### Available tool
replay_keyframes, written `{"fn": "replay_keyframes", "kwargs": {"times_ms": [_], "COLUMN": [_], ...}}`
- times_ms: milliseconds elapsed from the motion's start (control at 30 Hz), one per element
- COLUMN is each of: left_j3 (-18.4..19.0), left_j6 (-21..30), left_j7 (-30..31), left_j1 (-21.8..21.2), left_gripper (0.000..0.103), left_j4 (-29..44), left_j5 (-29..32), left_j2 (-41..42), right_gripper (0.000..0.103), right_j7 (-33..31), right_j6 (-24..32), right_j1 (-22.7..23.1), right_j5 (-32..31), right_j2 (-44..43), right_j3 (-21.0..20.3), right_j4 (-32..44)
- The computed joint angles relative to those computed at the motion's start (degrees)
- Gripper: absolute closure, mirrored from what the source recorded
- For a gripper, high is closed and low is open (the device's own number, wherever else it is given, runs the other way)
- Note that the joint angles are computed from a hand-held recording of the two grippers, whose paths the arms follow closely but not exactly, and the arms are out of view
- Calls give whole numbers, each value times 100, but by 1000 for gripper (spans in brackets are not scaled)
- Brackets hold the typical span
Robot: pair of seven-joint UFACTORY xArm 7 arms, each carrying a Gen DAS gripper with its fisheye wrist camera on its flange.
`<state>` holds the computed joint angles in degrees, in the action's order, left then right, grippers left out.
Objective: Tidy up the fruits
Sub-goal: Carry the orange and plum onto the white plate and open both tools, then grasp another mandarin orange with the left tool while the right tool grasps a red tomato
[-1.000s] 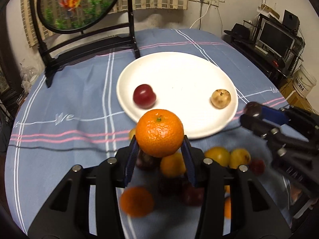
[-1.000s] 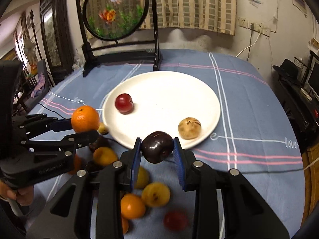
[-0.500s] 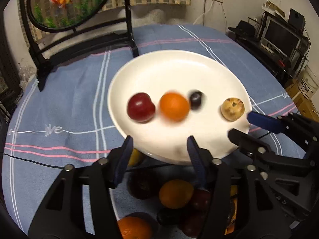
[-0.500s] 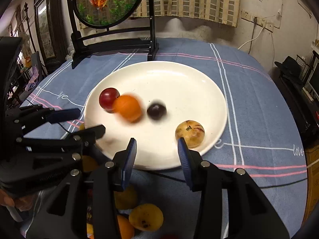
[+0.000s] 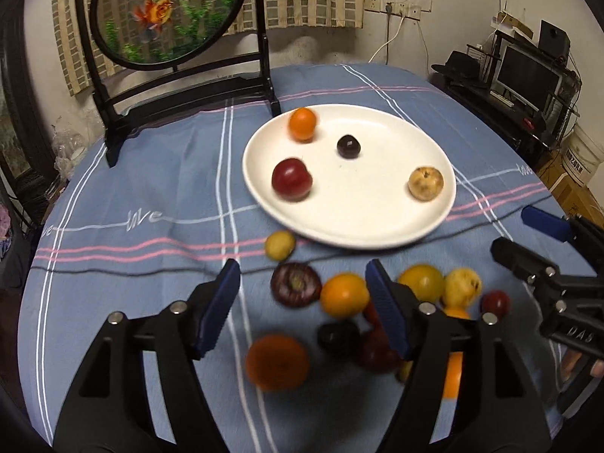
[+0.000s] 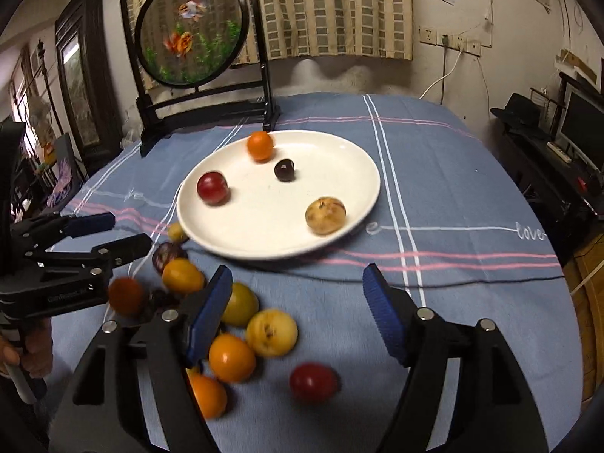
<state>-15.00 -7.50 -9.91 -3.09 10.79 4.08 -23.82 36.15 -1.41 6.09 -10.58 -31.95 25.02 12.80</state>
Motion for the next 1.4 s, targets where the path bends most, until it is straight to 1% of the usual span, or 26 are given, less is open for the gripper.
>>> {"fn": "replay_keyframes", "kwargs": {"times_ms": [33, 133, 267, 367, 400, 433, 467, 500, 633, 767, 833, 867, 900, 933, 967, 1067, 1100, 1133, 1200, 1233, 1267, 1300, 1400], "left_j3": [92, 559, 909, 1025, 1057, 1074, 1086, 1089, 1114, 1068, 1006, 954, 996, 1089, 1128, 553, 395, 325, 403, 479, 534, 530, 620], "left_j6": [30, 124, 259, 334, 336, 329, 330, 310, 237, 142, 103, 81, 77, 90, 74, -2, -15, -25, -20, -18, -17, -26, -35], "left_j7": [9, 77, 179, 245, 263, 273, 286, 300, 332, 346, 347, 335, 348, 360, 404, 283, 253, 234, 209, 210, 215, 211, 219], "left_j1": [-83, -410, -597, -645, -663, -673, -678, -669, -662, -621, -588, -558, -592, -669, -722, -281, -166, -114, -177, -230, -266, -265, -328], "left_gripper": [30, 29, 29, 28, 28, 28, 28, 28, 29, 30, 32, 39, 52, 60, 61, 62, 62, 62, 62, 62, 62, 62, 62], "left_j4": [-102, -402, -722, -906, -949, -986, -1012, -1033, -998, -875, -798, -766, -697, -634, -591, -602, -610, -617, -631, -634, -637, -642, -641], "left_j5": [2, -9, -38, -65, -75, -87, -96, -101, -130, -147, -149, -154, -150, -142, -205, -212, -221, -222, -211, -201, -190, -187, -171], "left_j2": [-112, -411, -712, -842, -847, -828, -813, -774, -534, -226, -71, 4, 144, 272, 377, 375, 366, 363, 350, 348, 346, 345, 352], "right_gripper": [31, 31, 31, 30, 25, 11, 5, 3, 3, 3, 3, 3, 3, 3, 3, 3, 3, 3, 4, 11, 16, 26, 33], "right_j7": [25, 125, 329, 452, 478, 496, 607, 716, 779, 833, 845, 847, 855, 850, 842, 802, 781, 798, 837, 847, 842, 800, 809], "right_j6": [124, 378, 635, 779, 833, 902, 1010, 1016, 1210, 1405, 1459, 1492, 1519, 1530, 1526, 1539, 1525, 1550, 1568, 1523, 1503, 1504, 1460], "right_j1": [117, 401, 680, 984, 1094, 1160, 1179, 1167, 1385, 1394, 1389, 1373, 1355, 1344, 1331, 1281, 1216, 1112, 933, 798, 743, 701, 482], "right_j5": [31, 71, 59, 96, 123, 131, 154, 146, 135, 74, 42, 23, 5, -12, -28, -88, -141, -206, -340, -446, -505, -556, -731], "right_j2": [-160, -582, -1052, -1252, -1264, -1298, -1378, -1479, -1708, -1733, -1712, -1679, -1634, -1594, -1551, -1405, -1311, -1210, -1045, -888, -763, -603, -77], "right_j3": [-34, -117, -107, -258, -337, -385, -342, -288, -477, -493, -509, -513, -508, -521, -536, -543, -500, -403, -249, -148, -125, -144, -70], "right_j4": [-73, -283, -544, -722, -761, -780, -814, -874, -994, -1012, -1029, -1027, -1014, -1016, -1018, -970, -926, -860, -752, -675, -620, -548, -313]}}
